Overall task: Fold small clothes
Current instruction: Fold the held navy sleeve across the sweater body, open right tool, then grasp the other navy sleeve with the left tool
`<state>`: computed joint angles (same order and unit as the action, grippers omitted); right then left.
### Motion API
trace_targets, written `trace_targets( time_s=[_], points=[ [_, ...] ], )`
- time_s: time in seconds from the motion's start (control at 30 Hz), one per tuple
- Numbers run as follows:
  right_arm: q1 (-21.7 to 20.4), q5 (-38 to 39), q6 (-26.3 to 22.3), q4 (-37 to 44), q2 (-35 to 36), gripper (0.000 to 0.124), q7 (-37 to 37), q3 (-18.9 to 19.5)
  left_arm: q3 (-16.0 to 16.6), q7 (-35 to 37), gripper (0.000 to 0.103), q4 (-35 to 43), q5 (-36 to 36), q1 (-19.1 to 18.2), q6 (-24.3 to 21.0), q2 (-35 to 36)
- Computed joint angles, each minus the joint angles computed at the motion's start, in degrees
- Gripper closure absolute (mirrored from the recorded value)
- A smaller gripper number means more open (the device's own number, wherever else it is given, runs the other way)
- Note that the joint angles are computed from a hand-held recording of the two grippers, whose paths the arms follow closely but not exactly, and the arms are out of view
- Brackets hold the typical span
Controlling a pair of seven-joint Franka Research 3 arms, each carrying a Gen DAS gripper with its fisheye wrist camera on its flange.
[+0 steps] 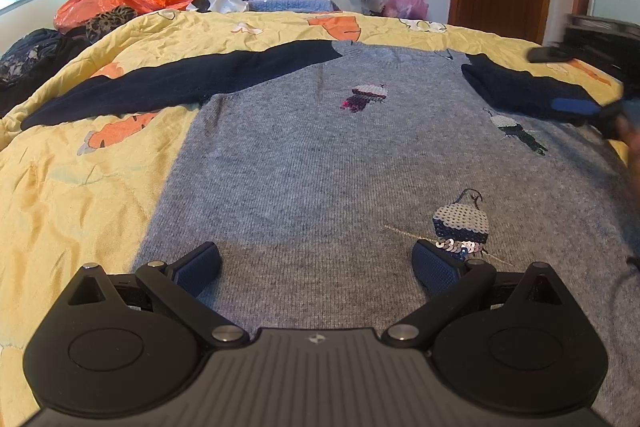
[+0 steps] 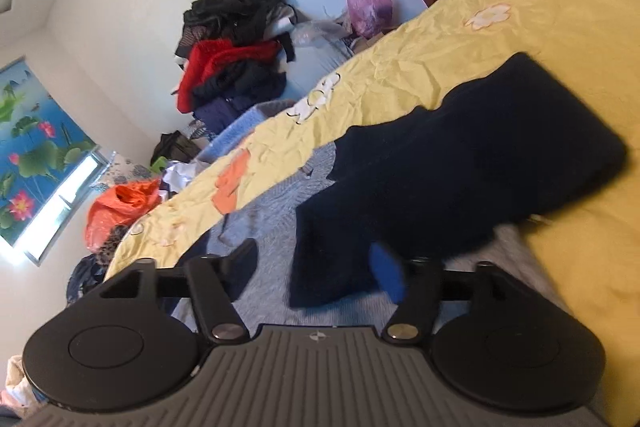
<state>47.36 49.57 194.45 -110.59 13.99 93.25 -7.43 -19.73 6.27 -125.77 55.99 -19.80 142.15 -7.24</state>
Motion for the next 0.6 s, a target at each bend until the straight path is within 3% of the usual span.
trace_targets(
  time_s=[0.07, 0.1, 0.17, 0.23, 0.33, 0.4, 0.47, 0.5, 0.53, 0.6],
  points=[
    [-9.45, -9.7, 2.05, -6.45, -3.54, 0.052, 6.41, 9.48, 0.03, -0.08, 0.0, 1.13, -0.9, -0.02, -1.14, 0.76],
    [-12.03, -12.03, 2.55, -8.33, -4.31, 0.051, 7.62, 12.09, -0.01, -0.29, 0.0, 1.68, -1.33, -0.13, -1.9, 1.11],
    [-11.19, -6.09, 2.81, -10.01, -5.5, 0.048, 0.69, 12.72, 0.16, 1.74, 0.0, 3.68, -4.71, -0.63, -4.25, 2.14],
    [-11.23, -9.65, 6.12, -12.81, -5.55, 0.043, 3.11, 13.02, 0.74, 4.07, 0.0, 6.59, -10.23, -1.03, -6.2, 3.35],
    [-18.96, -21.74, 8.73, -15.47, -5.89, 0.028, 14.52, 18.91, 2.78, 8.04, 0.0, 9.97, -12.96, -0.04, 3.49, 6.13],
    [-20.48, -25.63, 8.66, -15.62, -5.69, 0.026, 18.01, 19.53, 3.95, 9.36, 0.0, 13.34, -12.65, 0.75, 11.24, 9.19],
    [-21.97, -29.8, 8.88, -15.74, -5.41, 0.024, 21.18, 20.11, 4.6, 14.79, 0.0, 16.88, -19.84, 2.6, 24.88, 14.38],
    [-22.33, -31.13, 9.05, -15.87, -5.35, 0.023, 22.26, 20.18, 2.19, 22.06, 0.0, 18.67, -28.67, 5.03, 29.64, 17.35],
    [-22.81, -32.55, 9.36, -16.07, -5.27, 0.023, 23.58, 20.33, -2.22, 30.21, 0.0, 21.43, -38.16, 8.45, 32.1, 20.95],
    [-23.53, -34.87, 10.01, -16.45, -5.23, 0.023, 26.08, 20.51, -11.63, 40.76, 0.0, 28.42, -49.74, 15.09, 31.33, 28.67]
  ],
)
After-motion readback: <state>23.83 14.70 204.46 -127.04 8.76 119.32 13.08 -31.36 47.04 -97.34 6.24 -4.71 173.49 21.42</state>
